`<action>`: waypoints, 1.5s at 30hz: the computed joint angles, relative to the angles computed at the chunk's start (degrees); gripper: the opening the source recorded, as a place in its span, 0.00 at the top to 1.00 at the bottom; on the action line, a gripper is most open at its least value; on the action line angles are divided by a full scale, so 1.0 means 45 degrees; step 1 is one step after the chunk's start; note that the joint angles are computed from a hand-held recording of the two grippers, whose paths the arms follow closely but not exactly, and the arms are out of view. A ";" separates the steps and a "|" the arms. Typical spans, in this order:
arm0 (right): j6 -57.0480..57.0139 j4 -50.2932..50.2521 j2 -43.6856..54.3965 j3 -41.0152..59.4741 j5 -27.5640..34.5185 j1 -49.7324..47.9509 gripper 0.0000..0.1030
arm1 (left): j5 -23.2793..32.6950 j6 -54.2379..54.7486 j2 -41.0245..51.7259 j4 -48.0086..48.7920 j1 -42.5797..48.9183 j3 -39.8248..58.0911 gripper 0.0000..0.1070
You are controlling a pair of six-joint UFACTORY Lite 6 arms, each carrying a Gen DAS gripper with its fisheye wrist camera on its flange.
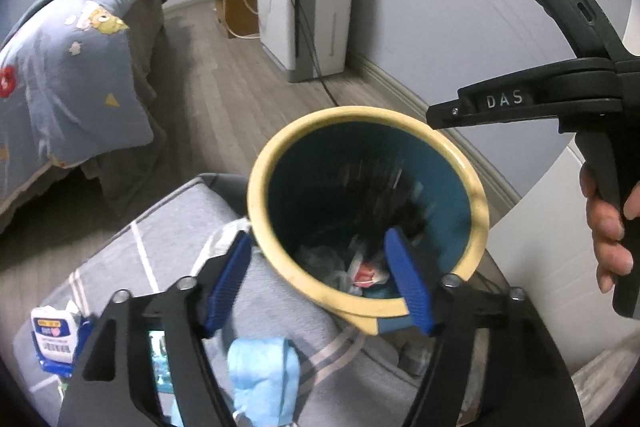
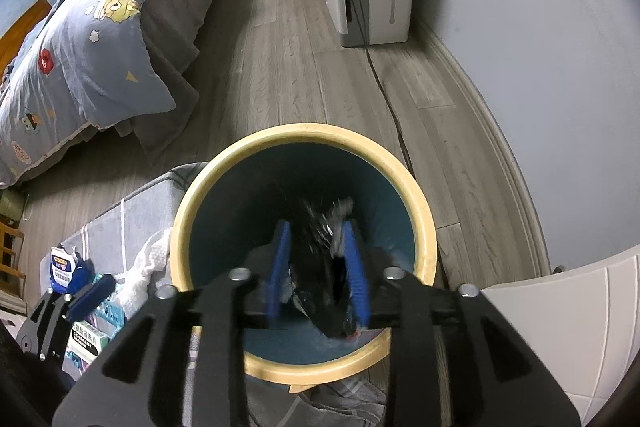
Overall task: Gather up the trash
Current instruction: 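Lower the black bag into the bin and open the right tool while the left tool holds the tissue, then withdraw the right tool from the bin back over the cushion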
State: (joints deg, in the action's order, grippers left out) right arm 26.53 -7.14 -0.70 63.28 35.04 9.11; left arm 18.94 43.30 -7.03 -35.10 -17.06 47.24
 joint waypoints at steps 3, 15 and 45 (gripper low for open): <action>0.0330 -0.0240 -0.0063 0.0045 0.0033 0.0119 0.47 | 0.0101 0.0262 -0.0443 -0.0209 0.0439 -0.0328 0.27; 0.2448 -0.2067 0.0269 0.1246 0.0873 0.1888 0.06 | 0.2347 0.1634 -0.2765 -0.0453 0.4417 -0.0810 0.14; 0.5222 -0.3201 0.3471 0.5098 0.3134 0.7624 0.06 | 0.8900 0.9662 -0.0603 -0.2861 1.8613 0.2718 0.11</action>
